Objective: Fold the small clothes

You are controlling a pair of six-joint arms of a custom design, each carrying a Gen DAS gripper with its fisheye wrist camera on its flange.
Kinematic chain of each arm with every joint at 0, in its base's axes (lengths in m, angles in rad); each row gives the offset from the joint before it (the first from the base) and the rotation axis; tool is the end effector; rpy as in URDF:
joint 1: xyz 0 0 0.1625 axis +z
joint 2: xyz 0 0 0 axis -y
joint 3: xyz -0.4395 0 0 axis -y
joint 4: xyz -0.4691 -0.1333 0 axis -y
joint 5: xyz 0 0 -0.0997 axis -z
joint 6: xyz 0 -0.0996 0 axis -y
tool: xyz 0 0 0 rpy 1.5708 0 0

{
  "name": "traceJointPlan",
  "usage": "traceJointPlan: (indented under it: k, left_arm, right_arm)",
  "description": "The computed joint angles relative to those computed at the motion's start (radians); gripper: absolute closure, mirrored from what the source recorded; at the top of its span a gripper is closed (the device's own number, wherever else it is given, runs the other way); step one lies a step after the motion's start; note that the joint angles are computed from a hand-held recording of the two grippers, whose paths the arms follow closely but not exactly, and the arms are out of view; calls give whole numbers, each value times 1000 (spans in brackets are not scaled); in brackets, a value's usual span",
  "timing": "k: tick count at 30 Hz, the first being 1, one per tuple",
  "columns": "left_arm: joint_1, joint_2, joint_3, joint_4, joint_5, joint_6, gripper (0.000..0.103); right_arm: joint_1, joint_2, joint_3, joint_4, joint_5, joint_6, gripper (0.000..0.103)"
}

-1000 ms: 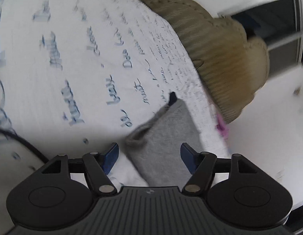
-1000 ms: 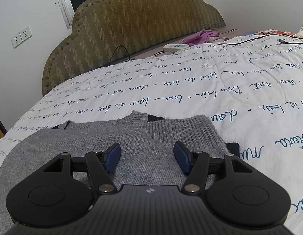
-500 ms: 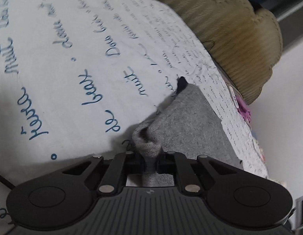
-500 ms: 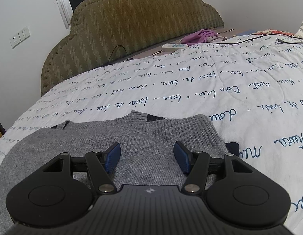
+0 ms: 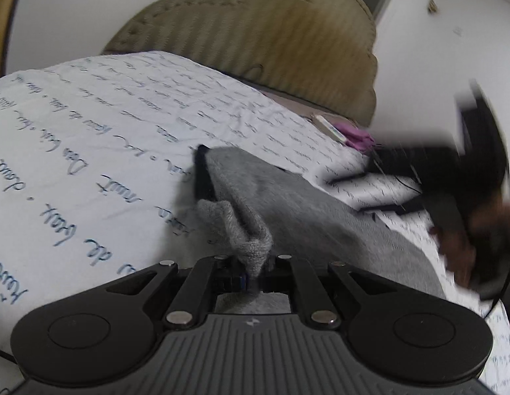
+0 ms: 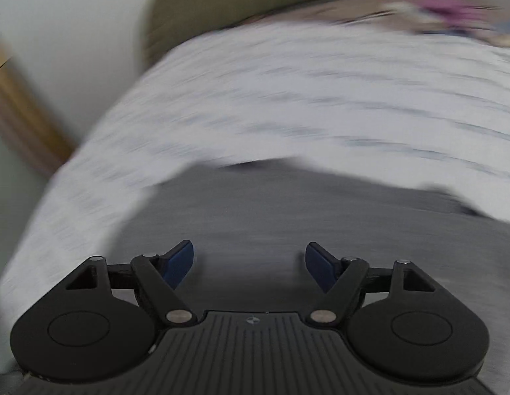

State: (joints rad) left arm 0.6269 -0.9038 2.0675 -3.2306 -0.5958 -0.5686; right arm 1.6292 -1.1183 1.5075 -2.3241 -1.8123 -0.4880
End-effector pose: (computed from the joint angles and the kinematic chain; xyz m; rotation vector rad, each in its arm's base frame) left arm -0.3366 -0.5102 0.0753 0.1321 2.4364 -1.3253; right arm 0.1533 -0.7461 0.3249 0.6949 -2.7116 0.4310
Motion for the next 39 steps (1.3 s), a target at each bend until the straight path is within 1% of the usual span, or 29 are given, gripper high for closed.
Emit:
traceJointPlan:
  k: [2,3,6,7,10,12,15,17,18,19,21,22,23,24,27,28,30,33,35,39]
  left_arm:
    - [-2,-2,-5,32,-9,-16,96]
    - [-3,5,-11,28,-12,-8,97]
    - [-17,26,-19,-13,2,55,97]
    - [-19,32,-25,-17,4,72,97]
    - [-29,54,-41,-5,15,114,96]
    - [-27,70,-57,4,8,128,96]
    - [-36,107,-74,-39,19,184,96]
    - [-41,126,-81,-83,23,236,96]
    - [-44,131,-81,-90,27,254,96]
    - [-47,132,-81,-91,28,258,96]
    - [-48,128,-79,-82,27,261,96]
    - [-51,124,-75,-79,28,263,96]
    - [-53,123,-74,-75,27,265,96]
    - [-55,121,-73,-71,27,266,96]
    - [-59,129,-84,-68,20,281,96]
    - [-62,133,-89,-71,17,292,96]
    - [-64,152,-112,-83,4,324,96]
    - [-75,178,-141,-99,-22,369,96]
    - [-84,197,-163,-100,-47,398,96]
    - [-93,237,-201,-74,-124,435,96]
  right_arm:
    - [48,53,-56,116,-7,-29,30]
    - [71,83,-78,149,-35,-58,30]
    - [133,163,-115,148,-178,-139,32]
    - [145,187,-132,161,-213,-155,33]
    - [172,236,-171,238,-292,-160,36]
    - [189,266,-186,250,-362,-174,37]
    - [199,308,-226,311,-458,-147,37]
    - [198,330,-242,338,-497,-144,36]
    - [195,331,-239,331,-497,-151,41]
    - [190,324,-234,324,-476,-156,45]
    - [180,303,-215,277,-451,-174,71]
    - [173,291,-215,281,-425,-176,73]
    - [162,274,-215,286,-390,-174,79]
    - [151,258,-214,289,-358,-168,82]
    - [107,200,-204,281,-235,-136,84]
    - [90,177,-197,276,-189,-116,84]
    - [59,135,-185,271,-96,-104,84]
    - [12,64,-153,245,-2,-88,84]
    - [-21,29,-140,223,44,-77,84]
    - [-107,-68,-91,193,139,-52,84]
